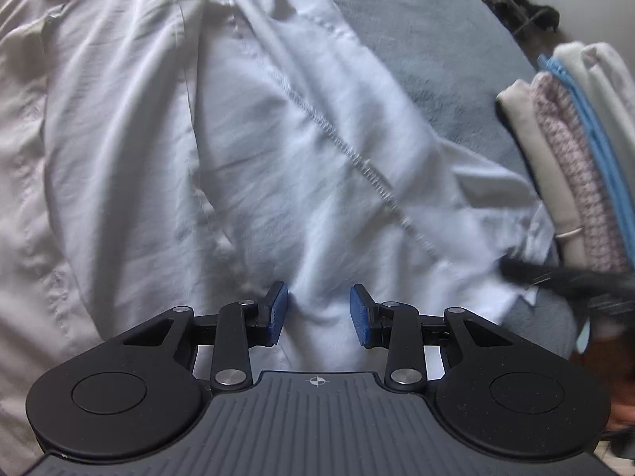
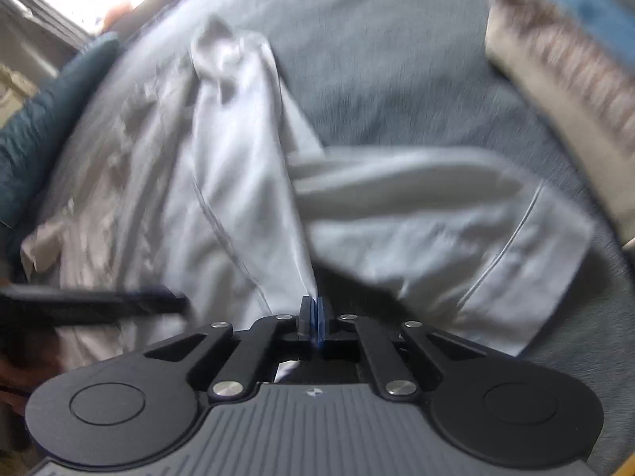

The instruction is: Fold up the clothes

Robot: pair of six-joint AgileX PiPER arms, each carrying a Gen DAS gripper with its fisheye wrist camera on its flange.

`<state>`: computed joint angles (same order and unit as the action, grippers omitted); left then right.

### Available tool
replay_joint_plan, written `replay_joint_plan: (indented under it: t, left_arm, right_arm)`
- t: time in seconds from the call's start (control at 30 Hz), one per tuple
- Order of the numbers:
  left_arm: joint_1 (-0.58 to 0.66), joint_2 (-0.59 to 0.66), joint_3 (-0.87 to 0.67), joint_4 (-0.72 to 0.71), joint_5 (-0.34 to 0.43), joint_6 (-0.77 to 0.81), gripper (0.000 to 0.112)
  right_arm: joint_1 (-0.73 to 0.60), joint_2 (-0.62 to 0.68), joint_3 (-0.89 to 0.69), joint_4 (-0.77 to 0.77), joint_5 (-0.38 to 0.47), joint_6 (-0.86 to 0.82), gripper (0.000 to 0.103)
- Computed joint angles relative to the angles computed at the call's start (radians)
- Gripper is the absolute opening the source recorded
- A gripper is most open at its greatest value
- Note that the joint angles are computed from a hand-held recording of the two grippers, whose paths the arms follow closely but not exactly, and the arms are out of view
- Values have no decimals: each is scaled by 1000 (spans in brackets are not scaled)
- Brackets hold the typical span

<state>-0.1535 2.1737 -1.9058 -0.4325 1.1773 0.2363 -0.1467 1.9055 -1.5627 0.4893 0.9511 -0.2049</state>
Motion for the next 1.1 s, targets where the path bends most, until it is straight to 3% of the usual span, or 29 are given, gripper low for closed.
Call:
replay_joint_plan:
  t: [0.17,0.27,0.47,0.57,0.7,0.83,0.97,1.1]
  left_arm:
    - [25,-12,9,-43,-5,42,34]
    - [77,-46,20,-66,3,44,34]
    - [191,-151,53,56,-32,48,35]
    - [248,-141,14,75,13,33,36]
    - [274,-135,13,80,15,47,36]
    - [261,-130,35,56,-10,78,36]
    - [244,-130,54,4,-25,141,36]
    - [204,-119,52,-28,-31,201,36]
  right_arm:
    - [62,-103,-18,-30,-57,7,2]
    - [160,-134,-51,-108,-113,-77,2]
    - [341,-67,-161,-165,-90,-189,2]
    - [419,-37,-140,-129,-130,-232,2]
    - [504,53,-153,-131,-172,-233,8]
    - [512,109,-188,-105,-84,-201,27]
    - [402,-7,-71,13,-78,-149,36]
    - [259,-69,10,-54,-104,158,39]
